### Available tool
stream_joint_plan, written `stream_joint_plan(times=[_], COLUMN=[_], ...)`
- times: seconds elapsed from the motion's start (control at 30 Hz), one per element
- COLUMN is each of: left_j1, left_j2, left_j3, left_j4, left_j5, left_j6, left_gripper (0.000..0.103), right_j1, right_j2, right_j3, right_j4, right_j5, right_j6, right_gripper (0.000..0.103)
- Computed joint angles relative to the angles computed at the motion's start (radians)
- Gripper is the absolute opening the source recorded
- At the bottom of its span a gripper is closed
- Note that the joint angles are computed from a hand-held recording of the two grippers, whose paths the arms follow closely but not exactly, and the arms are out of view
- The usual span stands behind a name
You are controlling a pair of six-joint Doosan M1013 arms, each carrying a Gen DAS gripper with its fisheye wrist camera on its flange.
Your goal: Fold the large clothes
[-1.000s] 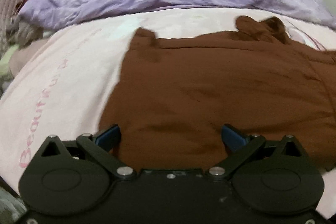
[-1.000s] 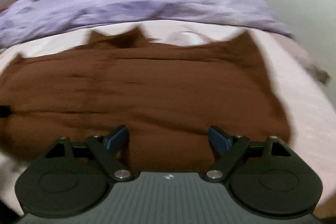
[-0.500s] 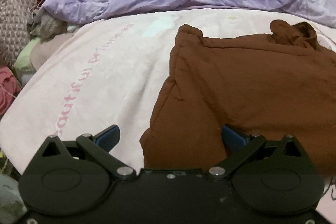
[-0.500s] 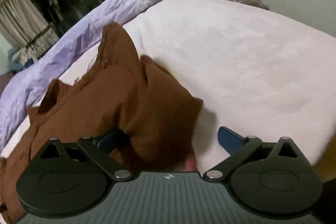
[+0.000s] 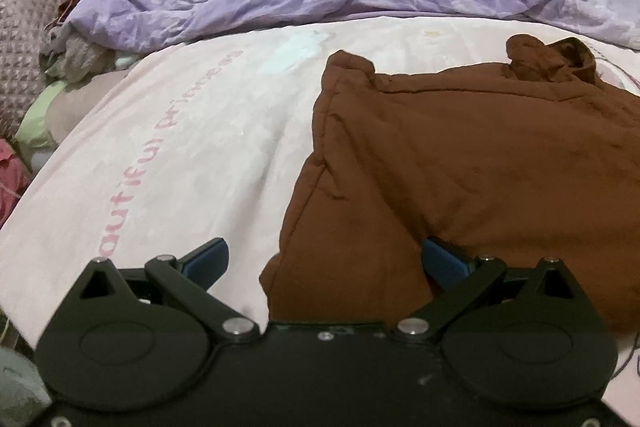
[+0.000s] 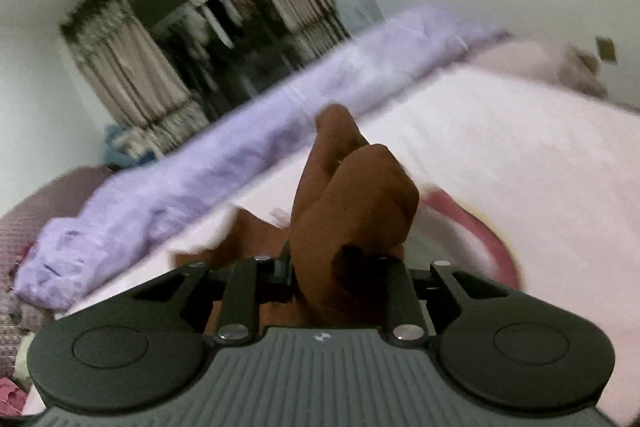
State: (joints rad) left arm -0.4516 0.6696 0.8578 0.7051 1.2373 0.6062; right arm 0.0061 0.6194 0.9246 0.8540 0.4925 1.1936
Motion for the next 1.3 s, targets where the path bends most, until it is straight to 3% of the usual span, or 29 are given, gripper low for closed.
stream_joint_plan(times=[0.17,0.3,0.43,0.6,0.63,0.73,0.9,1.3], left_j1=[0.013,0.02,0.046,0.072,0.073,0.074,0.073,0.066], left_j2=[-0.012,-0.034,-0.08,-0.141,-0.141,-0.14,-0.138,-0.125], left_j3=[0.016,0.05,0.133,0.249,0.253,0.26,0.256,0.241], left_j4=[-0.01,0.024,0.001,-0.077,-0.084,-0.096,-0.091,-0.067], left_j5=[-0.035,-0.026,-0.061,-0.198,-0.204,-0.221,-0.22,-0.179], left_j6=[0.008,0.003,-0.041,-0.107,-0.107,-0.108,-0.124,-0.157], left_gripper=[0.103,0.103,0.103,0.103,0.103,0.103,0.103,0.103], right_j1=[0.066,0.133,0.198,0.262,0.27,0.298,0.294,0.297], right_j2=[0.01,0.033,0.086,0.157,0.155,0.091,0.115,0.103], right_j3=[-0.091,-0.172,-0.238,-0.285,-0.264,-0.132,-0.186,-0.145], right_j4=[0.27,0.34,0.225,-0.114,-0.138,-0.185,-0.196,-0.185], right_j5=[0.064,0.171,0.288,0.421,0.424,0.31,0.351,0.321], right_j6=[-0.32,-0.453,-0.351,-0.069,-0.066,-0.159,-0.1,-0.137], right_gripper=[0.017,0.017,0.016,0.016,0.016,0.016,0.016,0.016])
